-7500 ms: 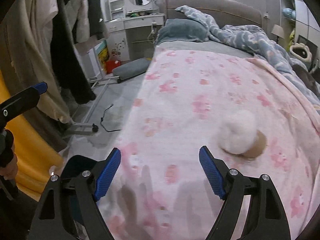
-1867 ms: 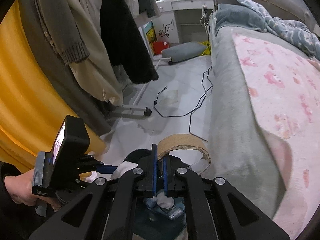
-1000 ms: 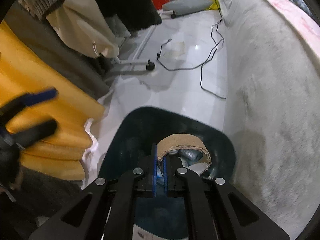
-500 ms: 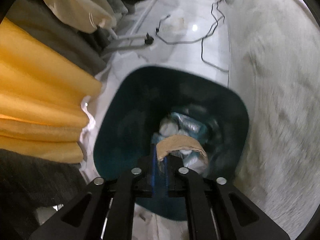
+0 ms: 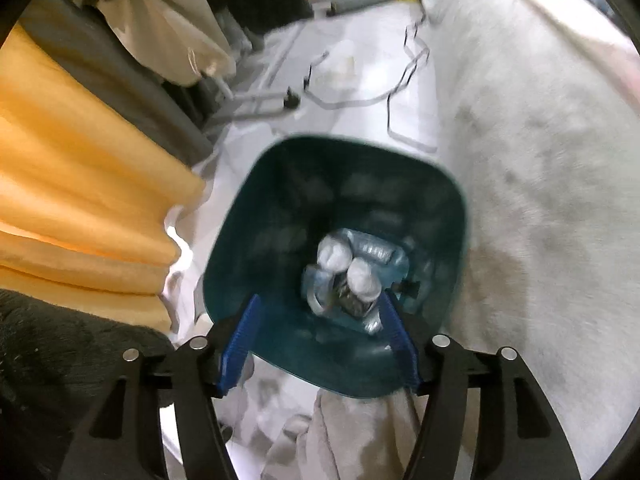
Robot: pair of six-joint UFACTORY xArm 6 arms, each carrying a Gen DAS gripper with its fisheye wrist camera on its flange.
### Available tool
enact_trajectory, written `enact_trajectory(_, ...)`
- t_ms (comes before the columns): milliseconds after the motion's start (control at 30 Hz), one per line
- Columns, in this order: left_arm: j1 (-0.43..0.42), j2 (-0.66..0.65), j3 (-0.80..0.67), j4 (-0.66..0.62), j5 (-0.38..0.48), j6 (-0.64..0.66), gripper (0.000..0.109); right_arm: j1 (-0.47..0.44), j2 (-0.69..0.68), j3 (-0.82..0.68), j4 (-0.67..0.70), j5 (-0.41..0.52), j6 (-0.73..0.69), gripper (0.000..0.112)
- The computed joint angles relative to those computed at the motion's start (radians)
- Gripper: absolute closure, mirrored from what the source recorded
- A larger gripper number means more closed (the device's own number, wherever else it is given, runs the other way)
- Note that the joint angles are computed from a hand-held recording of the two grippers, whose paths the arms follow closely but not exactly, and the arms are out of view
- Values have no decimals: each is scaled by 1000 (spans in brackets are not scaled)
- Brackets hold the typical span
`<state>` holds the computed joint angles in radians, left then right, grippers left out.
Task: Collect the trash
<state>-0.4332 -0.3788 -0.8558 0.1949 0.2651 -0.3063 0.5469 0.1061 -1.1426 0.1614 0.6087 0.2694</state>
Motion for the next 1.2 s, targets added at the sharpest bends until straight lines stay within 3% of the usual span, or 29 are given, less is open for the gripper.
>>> enact_trajectory(167, -18, -58, 43, 76, 9, -83, 9, 9, -186, 140, -266, -117, 212, 36)
enact_trajectory(333, -42, -115, 87, 135, 6, -157, 9, 14, -387, 244, -593, -109, 494, 26)
enact_trajectory(467, -66, -148, 109, 136, -2, -189, 9, 21, -498, 292, -733, -80, 616, 21)
enact_trajectory(600, -83, -176, 117, 244, 6, -314, 9, 28, -607, 335, -803, -37, 669, 14)
enact_trajectory(833, -123, -226, 121, 428, 77, -445, 9, 66, -853, 416, -941, 126, 770, 13)
enact_trajectory(1000, -145, -240, 132, 393, 127, -406, 9, 106, -1017, 482, -955, 271, 765, 13)
enact_trajectory(1200, -159, -263, 157, 395, 143, -420, 9, 154, -1194, 570, -960, 313, 758, 13)
